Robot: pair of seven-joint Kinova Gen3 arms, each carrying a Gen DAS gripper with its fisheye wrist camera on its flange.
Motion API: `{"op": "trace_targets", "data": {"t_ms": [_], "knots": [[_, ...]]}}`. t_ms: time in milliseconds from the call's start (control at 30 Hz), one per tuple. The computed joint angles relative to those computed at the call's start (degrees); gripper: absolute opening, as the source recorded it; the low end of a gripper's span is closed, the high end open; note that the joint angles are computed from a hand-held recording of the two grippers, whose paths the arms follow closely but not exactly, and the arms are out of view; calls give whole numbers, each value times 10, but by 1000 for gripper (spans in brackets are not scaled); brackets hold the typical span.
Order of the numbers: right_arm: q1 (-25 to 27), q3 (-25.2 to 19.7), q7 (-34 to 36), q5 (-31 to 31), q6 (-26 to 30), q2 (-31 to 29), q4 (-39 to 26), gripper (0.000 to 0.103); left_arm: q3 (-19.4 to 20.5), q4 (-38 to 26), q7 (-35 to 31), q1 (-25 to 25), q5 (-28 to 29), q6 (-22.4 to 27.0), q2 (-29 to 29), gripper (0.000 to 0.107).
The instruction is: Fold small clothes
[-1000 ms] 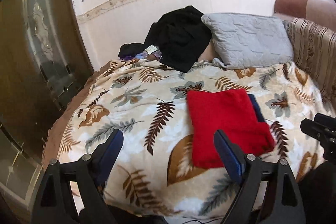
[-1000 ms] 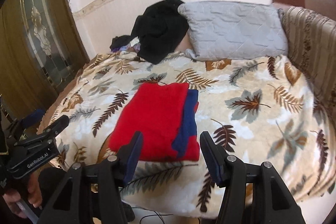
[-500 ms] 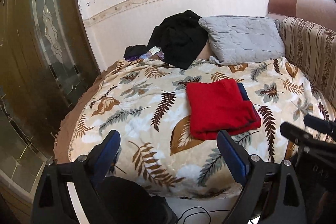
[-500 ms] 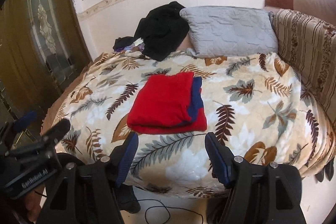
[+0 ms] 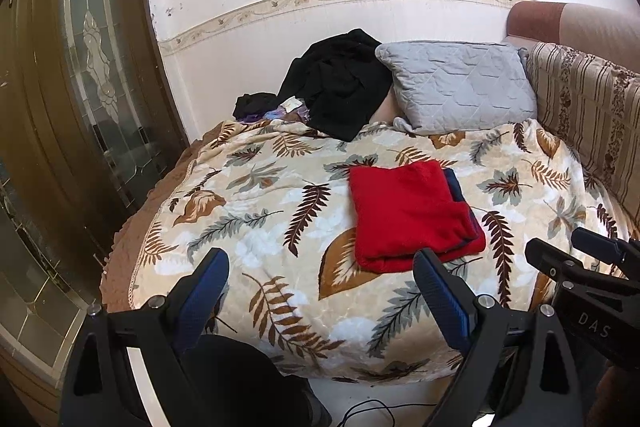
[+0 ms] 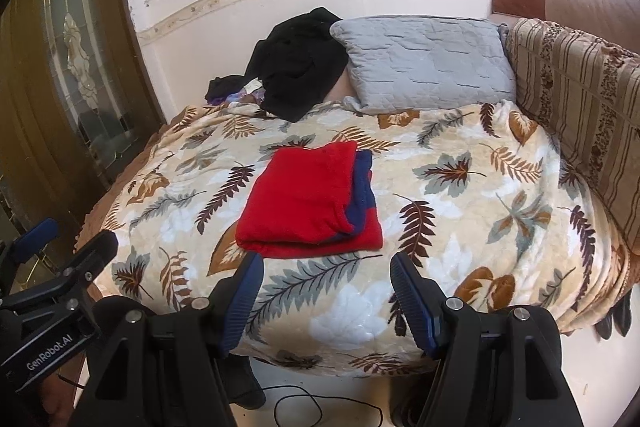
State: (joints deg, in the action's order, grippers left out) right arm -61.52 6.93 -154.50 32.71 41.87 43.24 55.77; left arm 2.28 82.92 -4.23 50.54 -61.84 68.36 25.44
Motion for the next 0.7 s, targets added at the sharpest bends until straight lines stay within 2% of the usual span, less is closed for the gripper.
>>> {"op": "trace_targets", "data": {"t_ms": [300, 700], "knots": [[-4, 4, -10, 8, 18, -1, -6, 70, 2, 0, -3, 1, -7, -4, -3, 93], [-4, -4, 8, 3, 56, 19, -49, 70, 2, 9, -3, -6, -4, -20, -9, 93]]}}
